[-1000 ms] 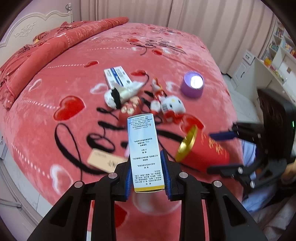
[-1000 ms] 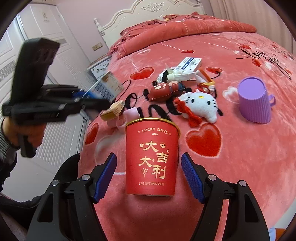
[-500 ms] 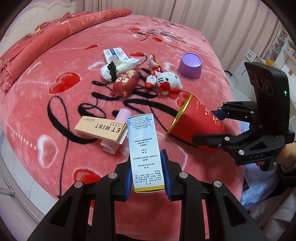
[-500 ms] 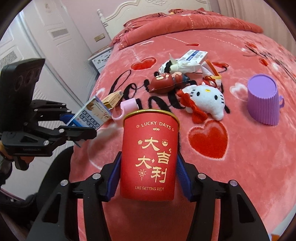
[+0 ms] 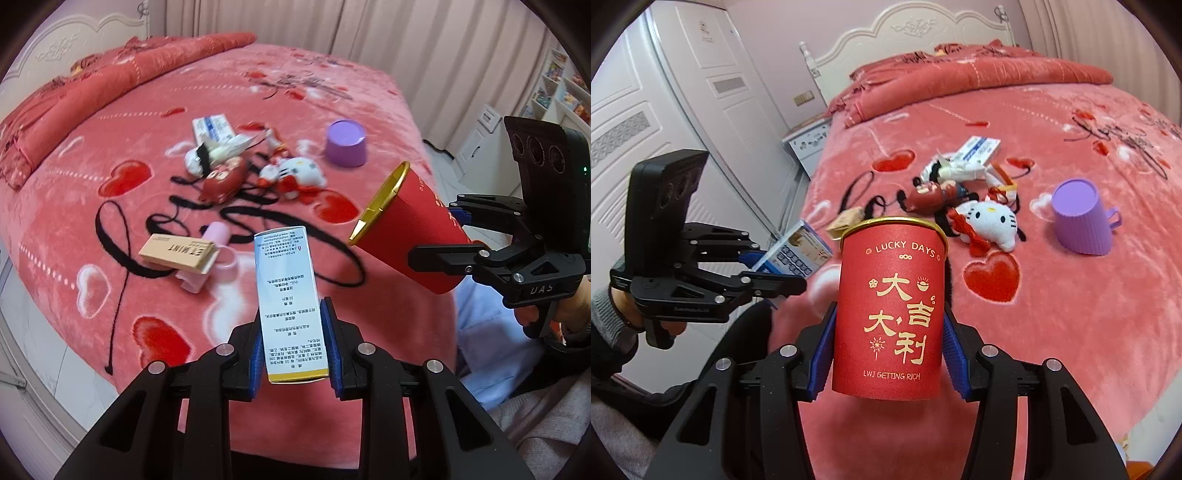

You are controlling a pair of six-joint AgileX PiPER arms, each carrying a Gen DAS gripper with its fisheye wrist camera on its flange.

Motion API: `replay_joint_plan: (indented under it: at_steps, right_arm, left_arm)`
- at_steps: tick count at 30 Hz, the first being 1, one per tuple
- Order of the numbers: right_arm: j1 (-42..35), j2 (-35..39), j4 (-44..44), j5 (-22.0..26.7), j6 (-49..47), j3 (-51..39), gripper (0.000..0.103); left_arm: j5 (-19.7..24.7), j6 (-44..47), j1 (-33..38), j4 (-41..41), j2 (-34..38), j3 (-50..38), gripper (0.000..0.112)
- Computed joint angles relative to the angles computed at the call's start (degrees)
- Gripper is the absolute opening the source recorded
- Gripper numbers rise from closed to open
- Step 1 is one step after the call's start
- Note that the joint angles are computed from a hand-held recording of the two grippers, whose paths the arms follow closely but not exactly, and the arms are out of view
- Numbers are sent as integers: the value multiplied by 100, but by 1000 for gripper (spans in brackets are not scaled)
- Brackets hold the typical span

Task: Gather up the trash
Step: 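Grasp the red LUCKY DAYS cup with the right tool and lift it, then carry both items to the orange bin and open both tools to drop them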

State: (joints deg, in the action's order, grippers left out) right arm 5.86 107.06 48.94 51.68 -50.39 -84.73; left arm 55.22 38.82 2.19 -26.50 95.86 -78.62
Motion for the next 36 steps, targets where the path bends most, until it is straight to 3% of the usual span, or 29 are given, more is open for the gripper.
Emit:
replay_joint_plan:
  at_steps: [7, 18, 25, 36]
  right_arm:
    - [-247, -1145, 325, -111, -527, 1129, 52]
    - [-1249, -2403, 794, 219, -1024, 2333, 52]
    - [-2166, -2828, 1035, 614, -1408, 2726, 52]
    - [-4473, -2841, 1178, 1574, -2218, 2812, 53]
  left_arm:
    - [-87, -137, -332, 13, -706, 453, 29]
    - [-263, -603, -1235, 296, -1365, 764, 29]
    - [-404, -993, -2065, 609, -1242, 544, 29]
    - [-281, -1482, -3353, 1109, -197, -750, 29]
